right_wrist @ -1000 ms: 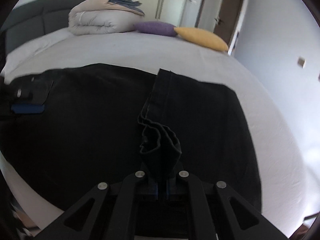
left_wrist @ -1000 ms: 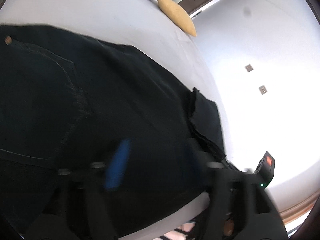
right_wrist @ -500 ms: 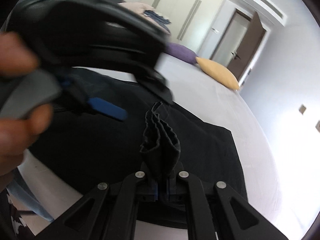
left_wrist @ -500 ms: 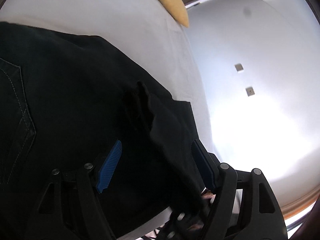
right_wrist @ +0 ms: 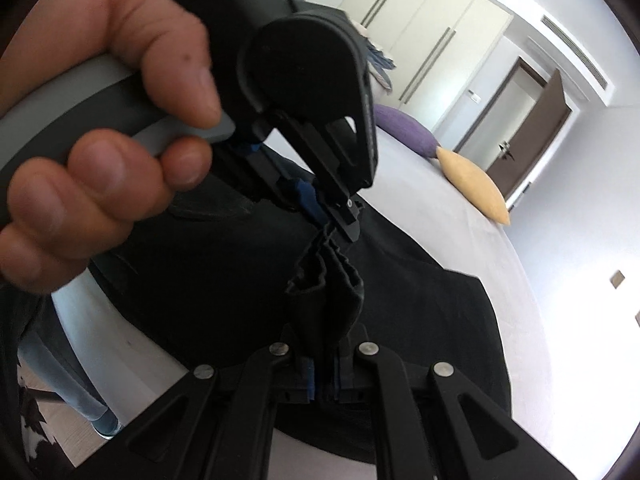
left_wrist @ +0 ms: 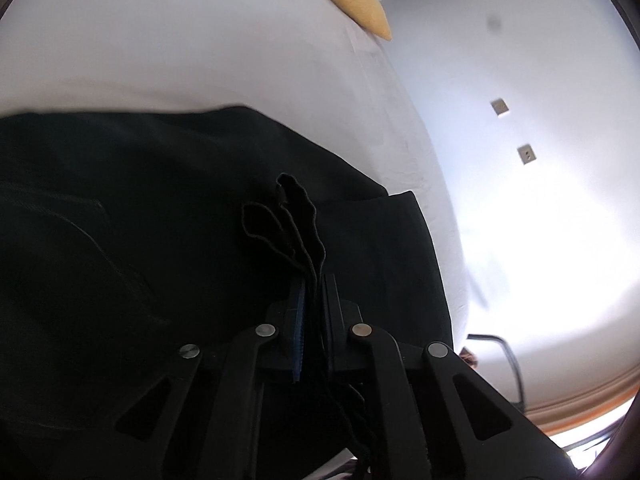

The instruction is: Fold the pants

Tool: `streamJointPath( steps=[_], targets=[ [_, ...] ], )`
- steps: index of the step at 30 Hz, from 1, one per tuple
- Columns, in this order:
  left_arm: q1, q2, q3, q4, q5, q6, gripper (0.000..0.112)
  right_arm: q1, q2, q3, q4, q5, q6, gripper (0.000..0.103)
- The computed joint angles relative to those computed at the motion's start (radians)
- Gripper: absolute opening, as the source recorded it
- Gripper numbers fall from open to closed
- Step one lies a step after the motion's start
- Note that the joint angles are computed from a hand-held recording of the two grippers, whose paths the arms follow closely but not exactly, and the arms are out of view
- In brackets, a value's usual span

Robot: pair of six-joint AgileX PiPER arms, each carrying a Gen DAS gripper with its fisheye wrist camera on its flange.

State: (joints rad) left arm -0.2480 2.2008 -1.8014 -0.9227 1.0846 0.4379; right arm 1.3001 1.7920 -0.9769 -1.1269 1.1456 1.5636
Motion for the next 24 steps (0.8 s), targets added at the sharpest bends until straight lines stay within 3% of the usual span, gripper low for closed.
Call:
streamJointPath(
  steps=[10, 14, 16, 17, 18, 19, 21, 24],
  targets=[
    [0.118, 0.061, -0.1, 0.064, 0.062, -0.013, 0.006, -0.075, 0.019, -0.004, -0.045, -0.139, -0.068, 0.007],
    [0.094, 0.126, -0.17, 0.103, 0.064, -0.072, 0.007, -0.11, 0.047, -0.001, 0.014, -0.217, -0.123, 0.011],
    [0.08, 0.175, -0.225, 0.094, 0.055, -0.091, 0.008, -0.11, 0.022, 0.016, 0.008, -0.212, -0.129, 0.013],
    [0.09, 0.165, -0.216, 0.1, 0.048, -0.086, 0.008, -0.109, -0.002, 0.033, 0.009, -0.227, -0.121, 0.016],
    [0.087, 0.144, -0.193, 0.12, 0.024, -0.09, 0.008, -0.109, -0.037, 0.059, 0.012, -0.249, -0.109, 0.027],
    [0.083, 0.11, -0.156, 0.155, -0.01, -0.097, 0.008, -0.105, -0.08, 0.095, 0.006, -0.271, -0.082, 0.047],
    [0.081, 0.047, -0.102, 0.223, -0.083, -0.118, 0.008, -0.101, -0.226, 0.21, -0.009, -0.355, -0.002, 0.072],
    [0.067, -0.054, -0.005, 0.278, -0.192, -0.101, 0.008, -0.136, -0.447, 0.342, 0.051, -0.481, 0.016, 0.072]
  ],
)
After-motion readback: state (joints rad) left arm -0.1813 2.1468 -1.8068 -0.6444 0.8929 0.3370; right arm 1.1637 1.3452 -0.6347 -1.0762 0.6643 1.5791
